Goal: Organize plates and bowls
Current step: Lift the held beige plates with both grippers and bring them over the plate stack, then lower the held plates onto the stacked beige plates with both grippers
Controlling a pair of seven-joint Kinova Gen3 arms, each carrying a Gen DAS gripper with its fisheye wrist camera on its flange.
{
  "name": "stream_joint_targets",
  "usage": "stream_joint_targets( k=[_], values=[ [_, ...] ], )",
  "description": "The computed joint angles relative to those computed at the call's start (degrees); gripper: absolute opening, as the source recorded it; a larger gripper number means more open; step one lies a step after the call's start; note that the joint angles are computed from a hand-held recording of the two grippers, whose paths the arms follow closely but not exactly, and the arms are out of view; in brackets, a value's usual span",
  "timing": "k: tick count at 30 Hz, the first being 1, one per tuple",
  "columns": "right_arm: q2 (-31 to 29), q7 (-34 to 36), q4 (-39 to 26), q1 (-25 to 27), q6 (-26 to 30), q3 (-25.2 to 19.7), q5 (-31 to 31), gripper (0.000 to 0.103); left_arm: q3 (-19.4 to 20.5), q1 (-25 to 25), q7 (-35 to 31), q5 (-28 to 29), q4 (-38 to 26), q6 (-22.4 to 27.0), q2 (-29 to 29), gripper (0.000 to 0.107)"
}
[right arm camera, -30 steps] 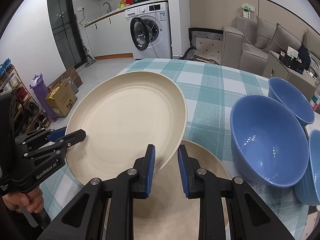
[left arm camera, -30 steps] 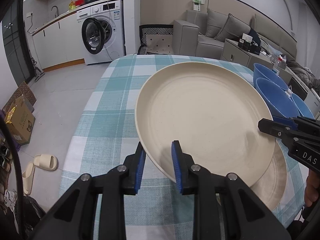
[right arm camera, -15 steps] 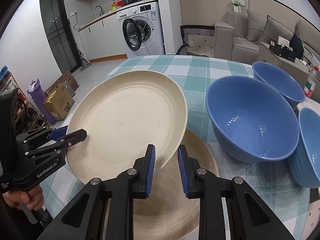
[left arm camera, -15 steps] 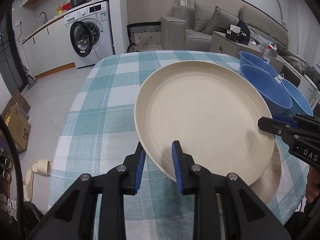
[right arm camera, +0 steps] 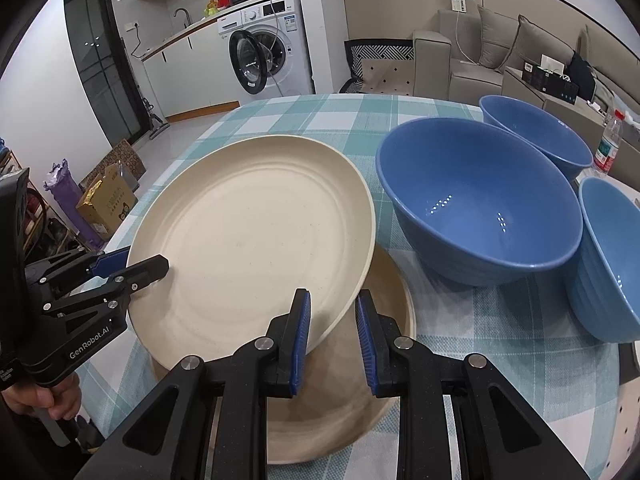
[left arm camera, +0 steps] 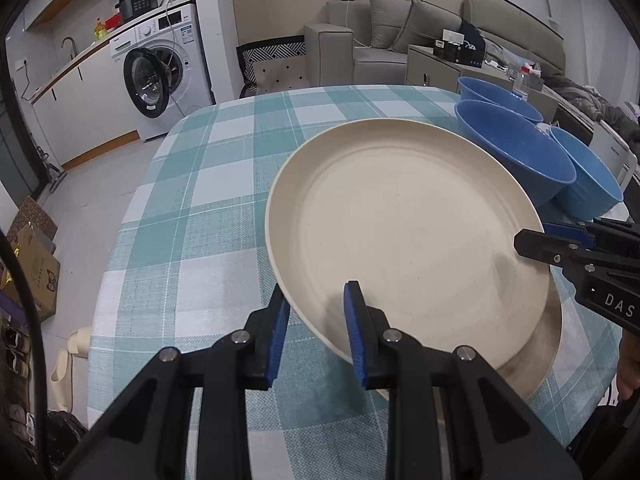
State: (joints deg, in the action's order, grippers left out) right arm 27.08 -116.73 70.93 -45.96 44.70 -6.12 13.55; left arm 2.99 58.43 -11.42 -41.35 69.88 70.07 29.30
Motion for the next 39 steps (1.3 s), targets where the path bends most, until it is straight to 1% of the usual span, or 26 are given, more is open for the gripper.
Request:
stream_joint_targets(
  k=[7, 15, 24, 32, 39],
  values=[
    [-1.7, -0.4, 3.3, 0.8, -1.9, -0.4, -0.6, 0.024, 0.1, 0.4, -1.2, 0.3, -0.9, 0.3, 0.6, 0.026],
    [-2.7, -0.6, 4.7, 0.9, -1.9, -0.4, 0.1, 0.025, 0.0, 1.0, -2.9, 0.7, -2.5, 1.3, 1.5, 0.026],
    [-4.5, 0.0, 7.6, 1.7, -3.5, -1.2, -0.2, 0.026, -0.2, 1.8, -3.7, 1.5, -3.0, 1.5, 2.0, 0.027],
    [-4.5, 1.8, 7.5, 1.9, -2.5, -1.5, 0.1, 0.027, -0.2, 2.5, -4.1, 1.6, -3.8, 2.5, 2.5, 0.028],
    [-4.2, 3.5, 7.1, 2.0, -0.6, -1.8, 0.0, 0.028, -0.1, 2.5, -6.6, 2.4, -5.3, 3.6, 3.5, 0.028]
  ],
)
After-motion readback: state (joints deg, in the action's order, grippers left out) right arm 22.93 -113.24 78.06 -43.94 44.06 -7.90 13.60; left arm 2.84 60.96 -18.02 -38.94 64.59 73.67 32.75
